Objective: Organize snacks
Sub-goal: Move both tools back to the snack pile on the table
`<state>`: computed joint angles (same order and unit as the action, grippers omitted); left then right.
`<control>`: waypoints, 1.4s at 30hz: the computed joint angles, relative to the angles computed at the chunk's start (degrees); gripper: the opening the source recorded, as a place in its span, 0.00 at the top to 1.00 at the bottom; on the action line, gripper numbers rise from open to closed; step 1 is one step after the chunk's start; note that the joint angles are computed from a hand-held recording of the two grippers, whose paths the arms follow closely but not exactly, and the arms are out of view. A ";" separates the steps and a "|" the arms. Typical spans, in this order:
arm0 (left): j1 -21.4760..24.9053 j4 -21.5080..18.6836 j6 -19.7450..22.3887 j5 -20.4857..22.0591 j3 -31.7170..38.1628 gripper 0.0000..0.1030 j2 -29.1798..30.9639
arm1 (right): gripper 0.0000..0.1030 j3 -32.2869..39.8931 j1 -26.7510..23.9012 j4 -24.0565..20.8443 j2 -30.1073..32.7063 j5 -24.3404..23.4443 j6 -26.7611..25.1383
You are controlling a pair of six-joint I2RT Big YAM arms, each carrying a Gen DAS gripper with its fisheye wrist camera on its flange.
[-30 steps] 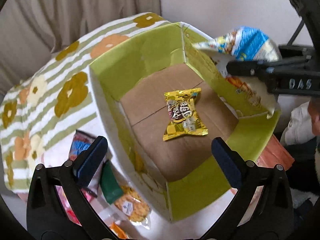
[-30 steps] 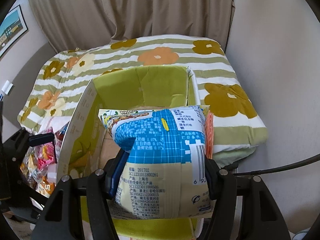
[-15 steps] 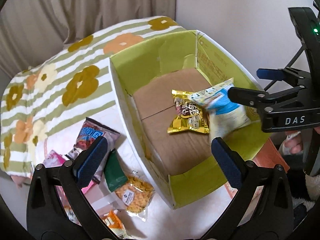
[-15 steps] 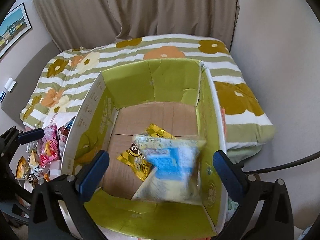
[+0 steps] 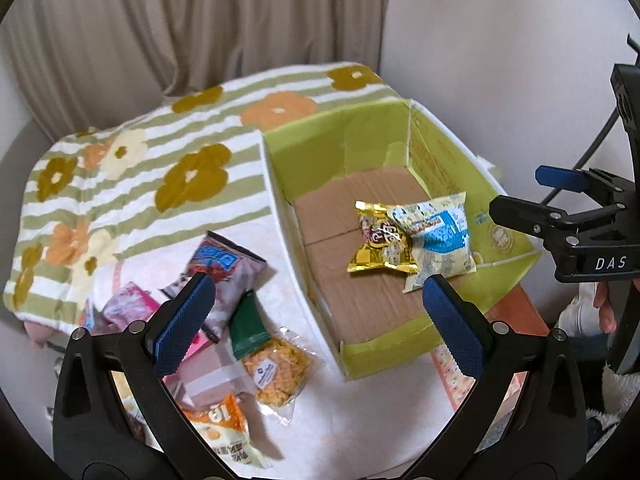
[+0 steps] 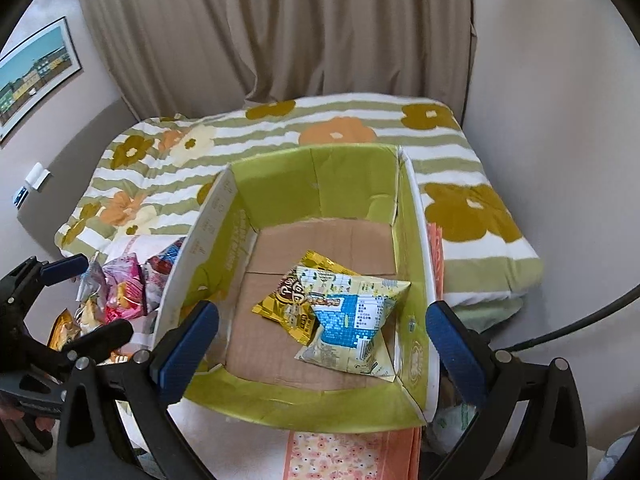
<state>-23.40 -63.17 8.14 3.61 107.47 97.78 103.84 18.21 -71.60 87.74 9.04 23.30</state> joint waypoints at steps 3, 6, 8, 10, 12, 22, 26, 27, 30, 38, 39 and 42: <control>0.53 1.50 -1.15 -1.59 -2.45 0.00 -2.75 | 0.00 0.16 0.84 0.92 -0.68 -0.13 -1.21; 1.24 2.28 -2.36 -2.83 -4.60 0.00 -4.96 | 0.00 0.61 1.75 1.58 -0.86 -0.15 -2.38; 2.12 2.39 -3.05 -2.54 -5.97 0.00 -6.20 | 0.00 1.47 2.80 1.65 -0.66 -0.01 -2.73; 3.12 2.94 -3.34 -2.21 -7.64 0.00 -7.57 | 0.00 2.33 3.98 1.76 -0.29 -0.13 -2.96; 4.54 3.53 -3.43 -1.94 -9.35 0.00 -8.99 | 0.00 2.69 5.05 2.24 -0.10 -0.12 -3.12; 17.12 3.86 2.94 2.22 -15.34 0.00 -13.87 | 0.00 10.21 14.75 2.41 7.01 3.98 2.06; 24.27 3.07 7.76 4.76 -16.22 0.00 -14.01 | 0.00 13.56 18.66 1.59 11.21 3.90 6.51; 25.76 3.00 9.09 5.02 -16.33 0.00 -13.75 | 0.00 14.25 19.48 1.32 12.18 3.98 7.43; 30.03 2.23 12.42 7.01 -16.17 0.00 -12.15 | 0.00 15.82 21.99 0.48 14.98 4.13 11.29; 37.35 -2.05 21.52 13.56 -14.64 0.00 -5.25 | 0.00 14.14 26.30 0.29 19.60 1.85 22.92; 37.68 -2.66 22.64 14.09 -14.38 0.00 -4.30 | 0.00 13.00 26.47 1.36 19.46 1.43 24.18; 37.93 -3.45 25.31 14.66 -14.53 0.00 -2.25 | 0.00 10.59 26.84 2.87 19.81 0.51 27.03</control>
